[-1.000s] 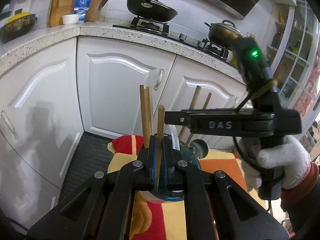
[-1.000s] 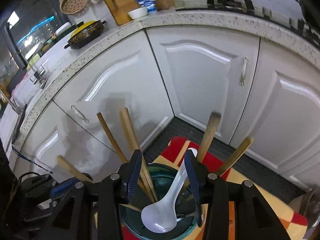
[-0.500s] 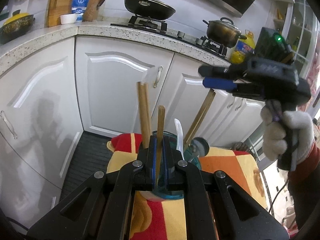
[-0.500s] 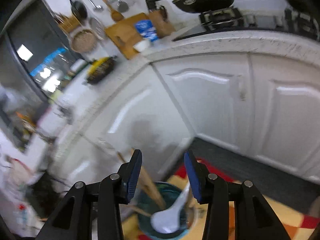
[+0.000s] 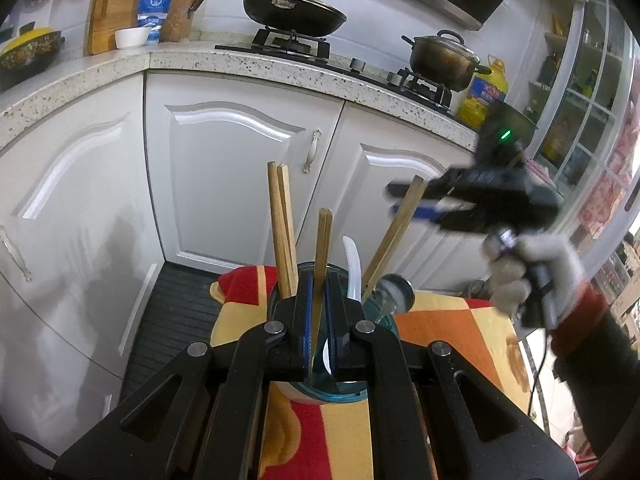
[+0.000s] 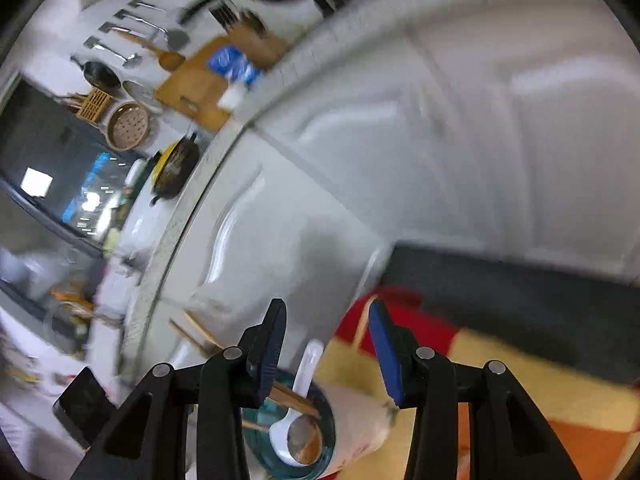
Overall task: Organize utensils
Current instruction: 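Open the left tool to release the chopstick while the right tool withdraws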
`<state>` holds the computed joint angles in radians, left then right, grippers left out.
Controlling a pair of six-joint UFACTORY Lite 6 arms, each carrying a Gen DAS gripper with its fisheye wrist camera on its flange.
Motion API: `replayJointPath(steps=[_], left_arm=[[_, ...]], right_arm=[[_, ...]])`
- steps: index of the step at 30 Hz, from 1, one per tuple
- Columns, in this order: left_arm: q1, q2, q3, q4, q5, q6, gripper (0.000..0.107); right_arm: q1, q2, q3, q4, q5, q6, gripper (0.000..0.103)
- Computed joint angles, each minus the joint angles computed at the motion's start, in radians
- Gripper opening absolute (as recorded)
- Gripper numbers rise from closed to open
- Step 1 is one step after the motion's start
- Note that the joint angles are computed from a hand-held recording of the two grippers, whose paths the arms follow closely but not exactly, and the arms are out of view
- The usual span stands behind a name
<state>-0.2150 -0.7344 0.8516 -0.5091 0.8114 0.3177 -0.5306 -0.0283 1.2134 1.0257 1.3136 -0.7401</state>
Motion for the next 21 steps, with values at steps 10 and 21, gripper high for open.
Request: replayJointPath(steps=[10, 21], left_arm=[[-0.027, 0.034, 0.011, 0.037, -0.013, -0.037, 0.004], [-0.085, 0.035, 0.011, 0.099, -0.021, -0.11, 0.004]], right_arm=[[0.127, 0.12, -0.077, 0.097, -0.003, -0.109, 0.042], [0.157, 0.22, -0.096, 0.202, 0.07, -0.223, 0.026]])
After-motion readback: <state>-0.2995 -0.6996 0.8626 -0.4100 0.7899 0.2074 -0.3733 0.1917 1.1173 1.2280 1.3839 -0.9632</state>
